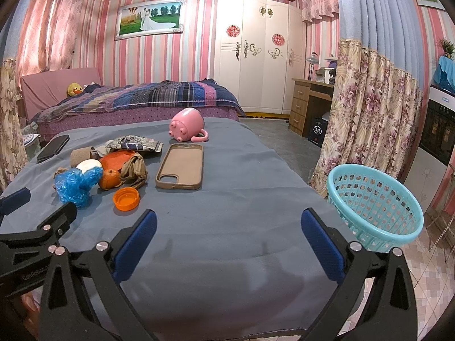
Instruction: Collect trash
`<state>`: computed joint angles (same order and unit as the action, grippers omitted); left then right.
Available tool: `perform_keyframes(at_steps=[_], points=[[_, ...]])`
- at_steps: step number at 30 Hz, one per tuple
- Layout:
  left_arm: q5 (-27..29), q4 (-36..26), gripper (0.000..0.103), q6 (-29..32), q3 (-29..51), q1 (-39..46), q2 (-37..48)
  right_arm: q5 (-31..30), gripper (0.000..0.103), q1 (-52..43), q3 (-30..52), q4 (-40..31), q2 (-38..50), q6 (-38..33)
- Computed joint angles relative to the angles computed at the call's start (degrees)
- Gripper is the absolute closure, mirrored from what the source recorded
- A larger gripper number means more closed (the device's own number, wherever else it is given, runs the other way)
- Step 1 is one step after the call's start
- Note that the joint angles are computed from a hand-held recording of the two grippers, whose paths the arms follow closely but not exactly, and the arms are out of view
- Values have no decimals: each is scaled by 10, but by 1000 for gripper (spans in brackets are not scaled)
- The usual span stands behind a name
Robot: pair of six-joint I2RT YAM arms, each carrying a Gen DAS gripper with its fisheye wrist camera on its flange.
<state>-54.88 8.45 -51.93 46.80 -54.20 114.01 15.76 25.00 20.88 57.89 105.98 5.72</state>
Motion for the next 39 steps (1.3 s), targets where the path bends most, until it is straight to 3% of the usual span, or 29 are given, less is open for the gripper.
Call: perform_keyframes(at_steps=[39], points=[[2, -3, 5, -1, -1, 0, -2, -1, 4, -1, 4, -3, 4, 2]])
